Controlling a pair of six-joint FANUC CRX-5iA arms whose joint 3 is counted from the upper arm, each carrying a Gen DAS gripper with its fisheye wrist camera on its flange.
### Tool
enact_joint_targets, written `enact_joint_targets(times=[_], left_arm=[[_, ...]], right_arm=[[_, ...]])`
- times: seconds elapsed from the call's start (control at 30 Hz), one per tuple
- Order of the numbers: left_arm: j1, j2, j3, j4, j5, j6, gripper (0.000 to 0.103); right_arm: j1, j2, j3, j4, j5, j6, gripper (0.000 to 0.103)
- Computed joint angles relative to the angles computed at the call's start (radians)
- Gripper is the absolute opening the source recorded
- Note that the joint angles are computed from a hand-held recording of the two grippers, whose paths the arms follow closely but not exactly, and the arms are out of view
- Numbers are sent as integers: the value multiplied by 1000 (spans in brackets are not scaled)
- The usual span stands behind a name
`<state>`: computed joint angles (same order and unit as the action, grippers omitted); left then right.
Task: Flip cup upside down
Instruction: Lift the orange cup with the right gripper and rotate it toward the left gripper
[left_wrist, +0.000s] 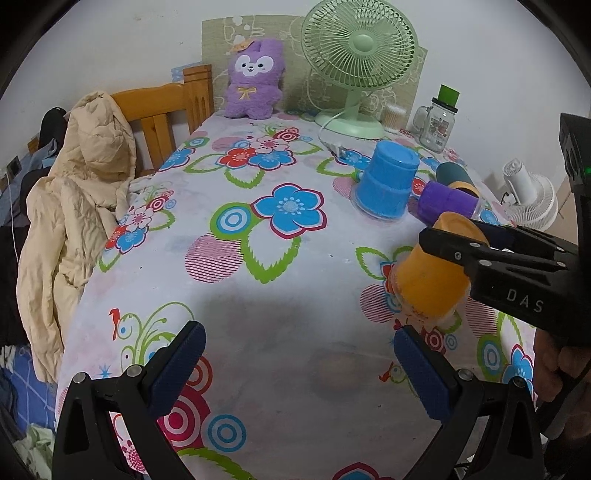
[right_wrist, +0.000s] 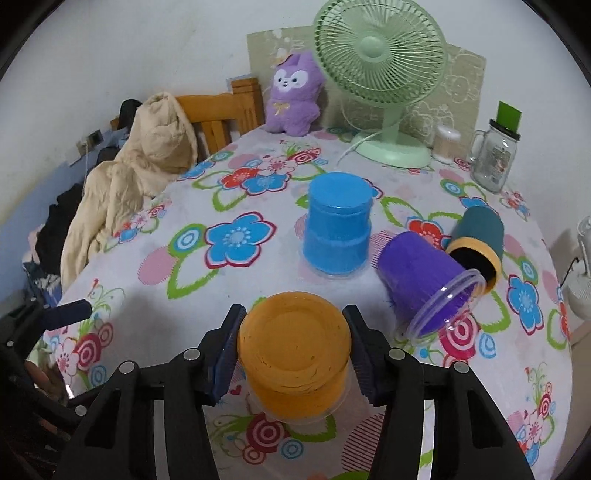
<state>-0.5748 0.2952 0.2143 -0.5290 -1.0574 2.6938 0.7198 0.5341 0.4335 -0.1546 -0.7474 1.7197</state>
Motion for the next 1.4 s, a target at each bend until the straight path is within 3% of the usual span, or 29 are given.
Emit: enact_joint_targets(times=[0.23,0.4,0.6,0.83,0.93,1.17,1.23,1.27,1.3,1.4], left_arm=[[3,-7,-7,0,5,2,103],[0,-5,-3,-7,1,2,103],[9,3,1,5,6,-4,103],[-1,27,33,12,15,-28,103],[-17,36,55,-3,4,-36,103],[-34,20,56,-41,-31,7,103],[-35,13,50,-47,-38,24,103],[-35,11,47,-51,-41,31,103],[-34,10,46,-53,-45,36,103],[-34,10,47,-53,-48,39,103]], right_arm=[[-28,18,27,-178,102,92,56],[-78,-30,-51,-443,203,328,56],[-111,-109,-163,-512,225,413,56],[-90,-134,-215,-368,254,278,57],[-55,-125,-225,-218,300,128,57],[-22,-101,-217,-51,326,-63,59],[-14,-88,-202,-21,283,-85,69],[-9,-86,-202,-4,271,-98,82],[-2,-91,-217,19,279,-118,86],[7,-109,-253,43,313,-132,86]])
